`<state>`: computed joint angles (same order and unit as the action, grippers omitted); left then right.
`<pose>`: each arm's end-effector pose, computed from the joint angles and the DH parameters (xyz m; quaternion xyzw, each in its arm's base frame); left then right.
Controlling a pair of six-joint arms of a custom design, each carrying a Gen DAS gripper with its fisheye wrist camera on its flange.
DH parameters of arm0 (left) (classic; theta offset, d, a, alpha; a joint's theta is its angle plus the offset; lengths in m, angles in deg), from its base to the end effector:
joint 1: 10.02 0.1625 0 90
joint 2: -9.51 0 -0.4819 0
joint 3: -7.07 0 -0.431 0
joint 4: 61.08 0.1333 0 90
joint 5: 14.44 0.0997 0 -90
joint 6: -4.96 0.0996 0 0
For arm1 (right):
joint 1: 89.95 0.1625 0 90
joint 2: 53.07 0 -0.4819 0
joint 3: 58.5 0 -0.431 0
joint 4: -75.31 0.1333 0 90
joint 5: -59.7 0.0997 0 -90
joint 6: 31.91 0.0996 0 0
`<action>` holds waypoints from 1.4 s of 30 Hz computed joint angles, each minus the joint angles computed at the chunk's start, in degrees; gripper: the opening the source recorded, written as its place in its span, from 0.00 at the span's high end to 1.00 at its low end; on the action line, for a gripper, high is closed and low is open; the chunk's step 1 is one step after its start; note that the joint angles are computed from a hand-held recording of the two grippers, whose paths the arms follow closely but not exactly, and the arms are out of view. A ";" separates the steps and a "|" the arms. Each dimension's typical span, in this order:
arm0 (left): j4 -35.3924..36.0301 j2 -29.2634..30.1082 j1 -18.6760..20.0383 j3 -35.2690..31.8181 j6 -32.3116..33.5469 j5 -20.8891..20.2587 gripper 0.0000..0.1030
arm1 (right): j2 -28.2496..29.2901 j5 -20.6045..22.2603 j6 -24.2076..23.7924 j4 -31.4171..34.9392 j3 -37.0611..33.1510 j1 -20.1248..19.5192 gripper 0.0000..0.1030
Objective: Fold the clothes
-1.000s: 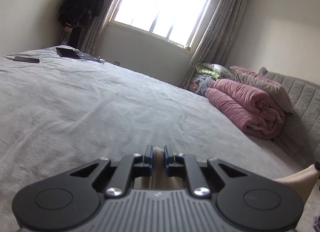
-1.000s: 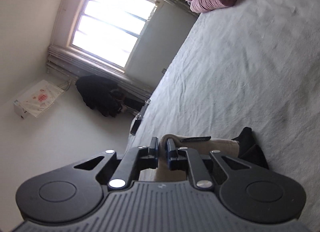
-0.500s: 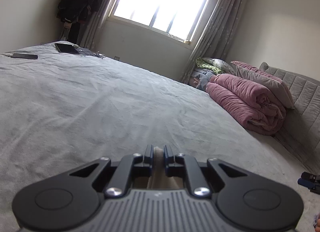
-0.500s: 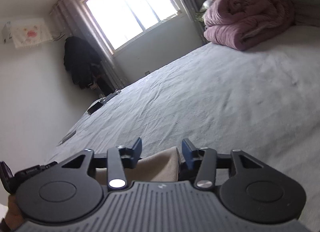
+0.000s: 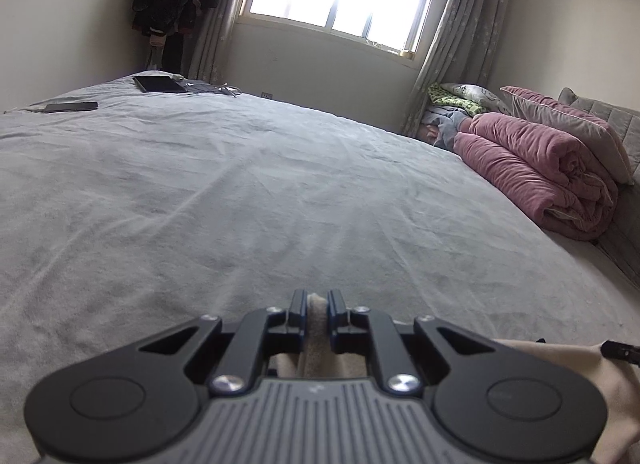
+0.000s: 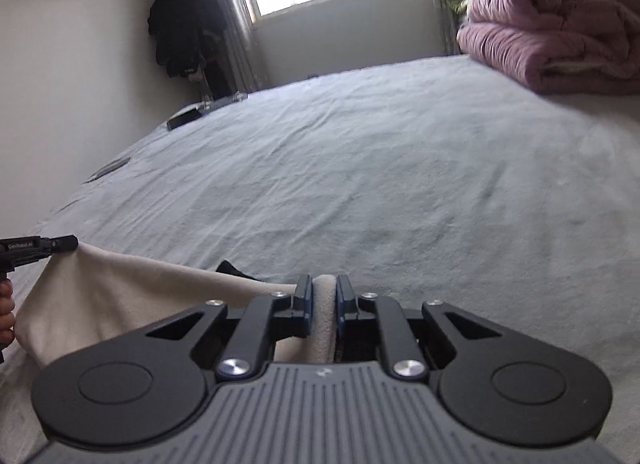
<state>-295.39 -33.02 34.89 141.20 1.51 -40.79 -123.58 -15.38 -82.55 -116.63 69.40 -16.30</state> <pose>-0.1535 -0.4673 0.1100 0.0518 0.7948 -0.5381 0.2757 0.0029 -0.5549 0.2551 0.3175 -0.8623 0.3797 0.1072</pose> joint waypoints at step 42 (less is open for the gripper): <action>19.56 3.41 -8.04 1.42 -16.89 10.07 0.78 | 5.73 -7.97 3.80 -21.23 8.45 3.21 0.65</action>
<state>-275.82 -29.61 26.85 142.62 -15.38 -30.71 -117.85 -23.34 -78.75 -137.86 77.85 -13.09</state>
